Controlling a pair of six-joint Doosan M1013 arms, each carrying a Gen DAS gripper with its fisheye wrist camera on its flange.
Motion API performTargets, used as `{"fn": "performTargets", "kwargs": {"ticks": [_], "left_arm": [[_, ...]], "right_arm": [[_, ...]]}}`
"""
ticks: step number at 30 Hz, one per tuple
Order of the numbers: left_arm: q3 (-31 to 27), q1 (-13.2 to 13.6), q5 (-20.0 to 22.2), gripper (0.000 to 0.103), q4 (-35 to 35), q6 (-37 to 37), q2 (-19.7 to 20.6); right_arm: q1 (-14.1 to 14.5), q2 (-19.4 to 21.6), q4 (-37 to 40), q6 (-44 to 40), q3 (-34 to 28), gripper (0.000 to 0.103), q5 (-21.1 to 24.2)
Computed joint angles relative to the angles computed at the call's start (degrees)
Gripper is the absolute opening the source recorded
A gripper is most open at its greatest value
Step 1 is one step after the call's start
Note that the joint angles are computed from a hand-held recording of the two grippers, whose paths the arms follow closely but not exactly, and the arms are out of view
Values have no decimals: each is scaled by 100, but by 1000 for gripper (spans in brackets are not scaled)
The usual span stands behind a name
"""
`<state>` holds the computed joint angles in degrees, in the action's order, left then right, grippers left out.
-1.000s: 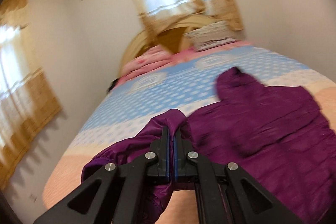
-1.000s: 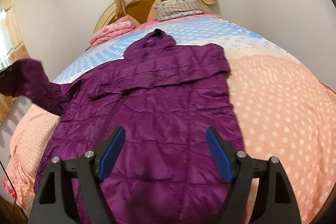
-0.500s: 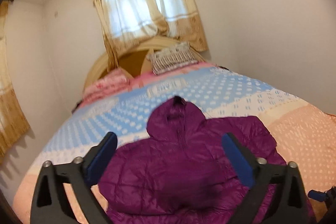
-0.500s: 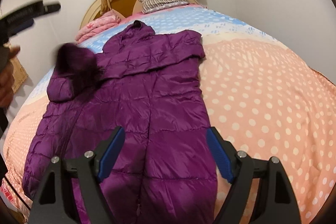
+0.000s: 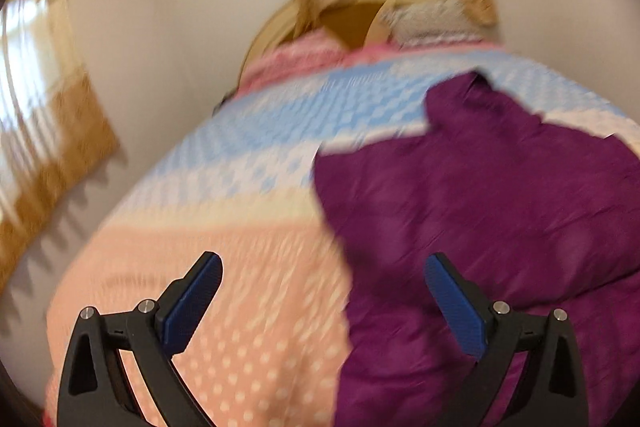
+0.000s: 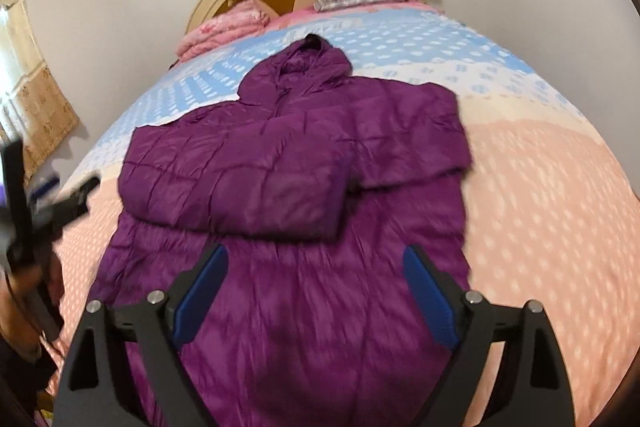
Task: Fold large clothes
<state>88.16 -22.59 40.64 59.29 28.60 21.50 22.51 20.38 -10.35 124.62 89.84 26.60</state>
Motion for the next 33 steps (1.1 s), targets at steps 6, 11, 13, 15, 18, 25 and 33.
{"fn": "performTargets", "kwargs": {"ticks": [6, 11, 13, 15, 18, 25, 33], "left_arm": [[135, 186, 188, 101, -715, 245, 169], [240, 217, 49, 101, -885, 304, 162], [247, 216, 17, 101, -880, 328, 170], [257, 210, 22, 101, -897, 386, 167], [121, 208, 112, 101, -983, 648, 225], [-419, 249, 50, 101, -1233, 1032, 196], [-1540, 218, -34, 101, -1312, 1210, 847]], "right_arm": [[-196, 688, 1374, -1159, -842, 15, 815], [-46, 514, -649, 287, -789, 10, 612], [-70, 445, -1410, 1044, -771, 10, 704], [-103, 457, -1618, 1218, -809, 12, 871], [-97, 627, -1835, 1131, -968, 19, 1509], [-10, 544, -3326, 2651, -752, 70, 1863], [-11, 751, -2083, 1064, -1113, 23, 884]]}}
